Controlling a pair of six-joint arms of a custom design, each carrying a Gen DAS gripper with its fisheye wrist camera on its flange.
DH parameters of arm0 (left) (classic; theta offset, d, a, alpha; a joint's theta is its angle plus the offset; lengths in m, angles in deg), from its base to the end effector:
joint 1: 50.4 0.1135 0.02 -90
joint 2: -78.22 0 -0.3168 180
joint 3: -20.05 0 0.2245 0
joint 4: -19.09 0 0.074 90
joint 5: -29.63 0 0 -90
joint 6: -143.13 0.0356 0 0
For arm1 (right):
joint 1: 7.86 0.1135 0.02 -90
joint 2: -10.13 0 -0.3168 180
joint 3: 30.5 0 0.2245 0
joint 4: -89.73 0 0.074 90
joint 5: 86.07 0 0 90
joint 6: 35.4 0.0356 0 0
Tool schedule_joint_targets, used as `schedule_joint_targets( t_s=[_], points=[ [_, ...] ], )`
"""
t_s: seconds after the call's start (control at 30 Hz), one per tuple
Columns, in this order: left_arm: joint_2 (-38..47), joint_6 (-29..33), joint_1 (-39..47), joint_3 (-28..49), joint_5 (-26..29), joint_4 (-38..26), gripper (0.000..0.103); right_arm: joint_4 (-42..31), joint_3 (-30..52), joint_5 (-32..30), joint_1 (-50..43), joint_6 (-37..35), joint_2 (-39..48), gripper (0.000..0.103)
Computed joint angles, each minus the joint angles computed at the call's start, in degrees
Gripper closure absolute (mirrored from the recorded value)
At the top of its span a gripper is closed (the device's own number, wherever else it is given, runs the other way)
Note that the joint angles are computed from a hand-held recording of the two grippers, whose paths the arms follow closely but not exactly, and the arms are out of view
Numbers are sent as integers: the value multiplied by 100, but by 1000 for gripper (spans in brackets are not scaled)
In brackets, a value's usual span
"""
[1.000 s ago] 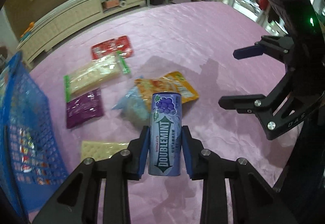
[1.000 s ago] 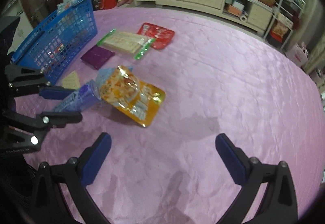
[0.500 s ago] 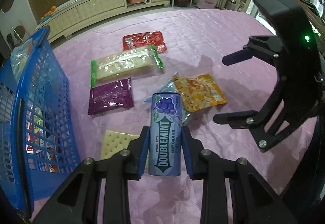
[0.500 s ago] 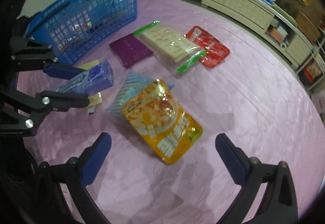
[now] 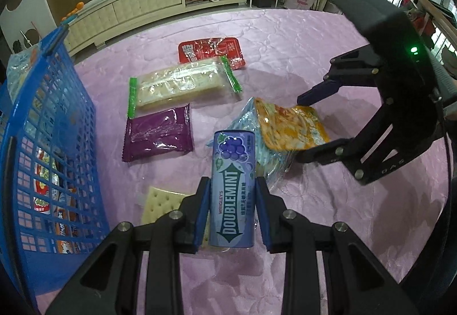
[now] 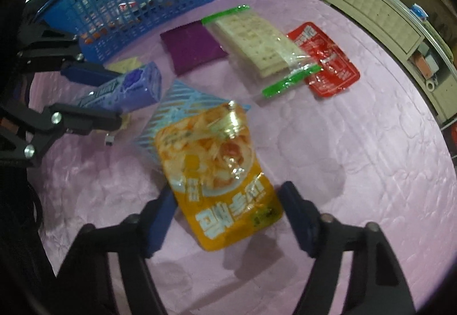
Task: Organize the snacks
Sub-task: 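Lift the gum tube with the left tool while the right tool grasps the orange chip bag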
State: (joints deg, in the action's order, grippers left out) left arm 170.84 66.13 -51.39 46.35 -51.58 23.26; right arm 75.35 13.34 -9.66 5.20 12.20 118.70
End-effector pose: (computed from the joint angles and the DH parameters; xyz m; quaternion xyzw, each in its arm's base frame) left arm 0.1755 -0.0085 0.1278 0.1362 0.9583 -0.0489 0.2464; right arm 0.2292 0.0618 0.1041 -0.4699 0.8697 0.0901 0.1210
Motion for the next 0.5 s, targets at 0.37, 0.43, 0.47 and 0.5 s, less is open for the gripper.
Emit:
schedule_joint_targets(
  t_s=[0.37, 0.43, 0.47, 0.5],
  points=[
    [83, -362, -353, -132, -183, 252, 74, 299, -628, -25, -33, 312, -642, 65],
    [102, -406, -386, -155, -205, 290, 74, 404, -626, 26, 5, 456, -522, 64],
    [88, -426, -404, -156, -226, 276, 74, 331, -592, 6, 4, 529, -522, 64],
    [89, -443, -422, -162, -254, 277, 74, 170, -420, -84, -220, 371, -394, 64]
  ],
)
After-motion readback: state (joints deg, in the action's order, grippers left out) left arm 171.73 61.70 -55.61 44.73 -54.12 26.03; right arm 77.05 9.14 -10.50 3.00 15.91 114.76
